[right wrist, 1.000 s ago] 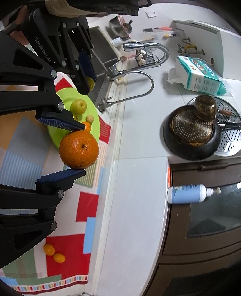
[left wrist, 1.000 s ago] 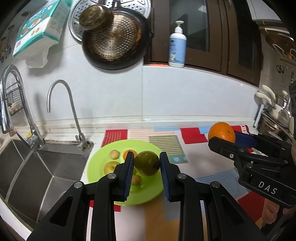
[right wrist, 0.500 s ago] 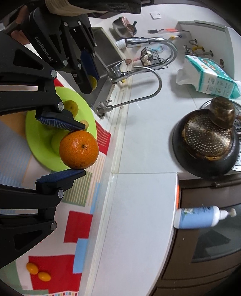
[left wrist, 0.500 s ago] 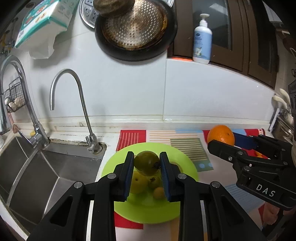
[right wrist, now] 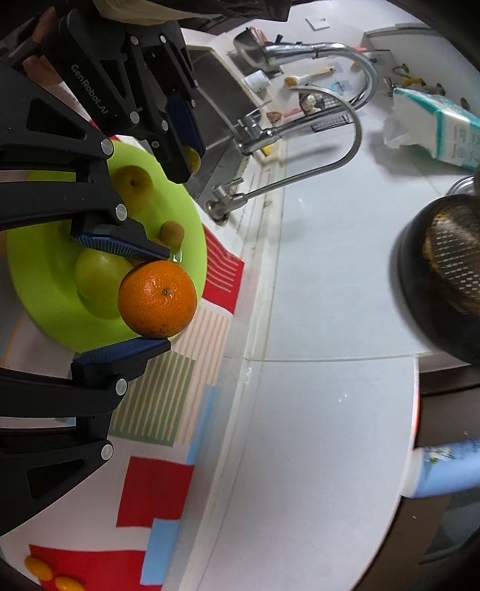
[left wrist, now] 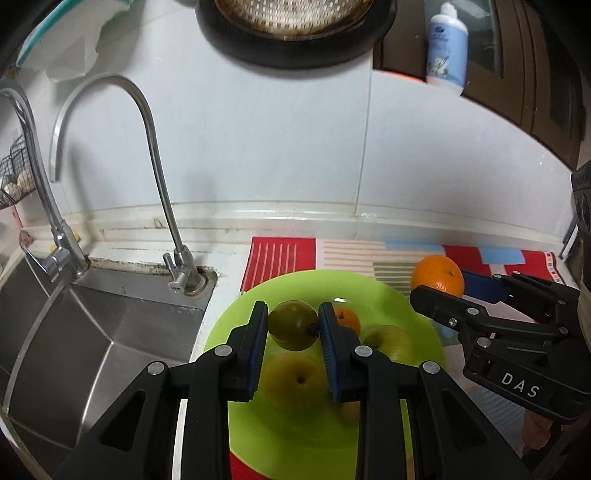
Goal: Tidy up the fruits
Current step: 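Carry the orange with the right tool while the left tool carries the green fruit to the plate, then withdraw both open tools from the plate toward the last two oranges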
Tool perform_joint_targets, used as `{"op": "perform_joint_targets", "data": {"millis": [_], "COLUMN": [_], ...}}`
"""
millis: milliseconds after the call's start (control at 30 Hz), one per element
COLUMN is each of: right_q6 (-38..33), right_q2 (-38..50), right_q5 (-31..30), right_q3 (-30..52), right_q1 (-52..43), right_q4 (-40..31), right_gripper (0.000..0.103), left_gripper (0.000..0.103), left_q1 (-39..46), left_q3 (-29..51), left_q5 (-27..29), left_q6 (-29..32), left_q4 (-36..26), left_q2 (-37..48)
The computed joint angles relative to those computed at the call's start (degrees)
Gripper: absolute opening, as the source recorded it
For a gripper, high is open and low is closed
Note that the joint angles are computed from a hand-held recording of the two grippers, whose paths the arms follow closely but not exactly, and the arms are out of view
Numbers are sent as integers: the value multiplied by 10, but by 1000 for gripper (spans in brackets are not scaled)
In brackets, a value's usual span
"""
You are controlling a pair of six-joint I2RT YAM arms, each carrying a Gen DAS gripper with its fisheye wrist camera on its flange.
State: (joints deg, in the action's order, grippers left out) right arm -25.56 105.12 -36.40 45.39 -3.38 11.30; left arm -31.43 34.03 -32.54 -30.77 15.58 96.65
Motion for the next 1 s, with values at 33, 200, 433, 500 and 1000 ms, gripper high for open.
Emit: {"op": "perform_joint_targets", "data": {"millis": [33, 200, 433, 500, 1000], "right_q6": [0, 0, 5, 5, 20], "right_q2": [9, 56, 94, 99, 1], "right_q5": [2, 14, 19, 19, -2], "right_q3": [5, 39, 66, 71, -15], "right_q1": [3, 16, 24, 25, -25], "right_q4": [1, -6, -9, -16, 21], "right_gripper": [43, 43, 43, 43, 65], "left_gripper": [28, 28, 30, 35, 54], "left_q1": [6, 28, 46, 47, -24], "left_q3": [3, 18, 27, 26, 4], "left_q5": [7, 34, 62, 63, -12], "left_q6": [3, 8, 6, 8, -30], "left_q4": [4, 18, 31, 34, -34], "left_q2": [9, 49, 79, 79, -6]}}
